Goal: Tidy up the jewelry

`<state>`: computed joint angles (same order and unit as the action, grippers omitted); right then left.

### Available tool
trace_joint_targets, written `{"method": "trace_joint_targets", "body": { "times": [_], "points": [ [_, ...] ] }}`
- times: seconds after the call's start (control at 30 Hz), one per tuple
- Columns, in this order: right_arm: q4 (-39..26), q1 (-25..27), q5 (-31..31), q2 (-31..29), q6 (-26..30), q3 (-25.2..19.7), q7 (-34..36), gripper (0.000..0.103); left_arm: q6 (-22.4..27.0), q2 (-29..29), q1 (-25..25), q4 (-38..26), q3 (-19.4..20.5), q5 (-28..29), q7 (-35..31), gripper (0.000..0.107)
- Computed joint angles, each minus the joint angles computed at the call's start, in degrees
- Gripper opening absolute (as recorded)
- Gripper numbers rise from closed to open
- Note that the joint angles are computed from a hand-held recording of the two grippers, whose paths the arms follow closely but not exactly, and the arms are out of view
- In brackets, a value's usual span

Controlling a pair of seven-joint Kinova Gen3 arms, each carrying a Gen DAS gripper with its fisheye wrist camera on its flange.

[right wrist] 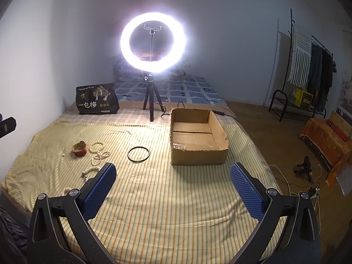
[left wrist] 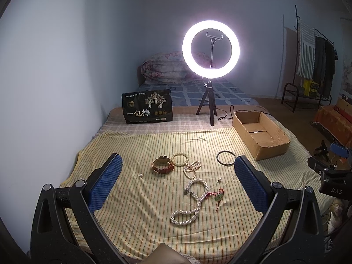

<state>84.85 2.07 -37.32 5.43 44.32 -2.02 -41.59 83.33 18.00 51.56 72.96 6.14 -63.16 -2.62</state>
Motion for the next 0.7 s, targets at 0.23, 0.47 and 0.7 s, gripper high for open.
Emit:
{"method": "trace_joint_targets", "body": {
  "times": [0.23, 0.47, 0.7],
  "points": [
    [-2.15, -1.31, 4.54, 1.61, 2.34, -0.38, -3.06, 0.102, -4.3, -2.17, -4.77, 1.41, 0.43, 5.68, -4.29, 0.103],
    [-6.36, -3.88, 12.21, 4.68, 7.7, -2.08, -3.96, 0.102, -8.62, -3.21, -12.4, 2.14, 0.18, 15.94, -13.54, 0.103],
    [-10.34, -6.04, 15.27, 8.5, 12.74, -4.21, -0.09, 0.102, -12.66, -3.54, -18.81, 2.61, -0.34, 23.69, -22.04, 0.103]
  ]
}}
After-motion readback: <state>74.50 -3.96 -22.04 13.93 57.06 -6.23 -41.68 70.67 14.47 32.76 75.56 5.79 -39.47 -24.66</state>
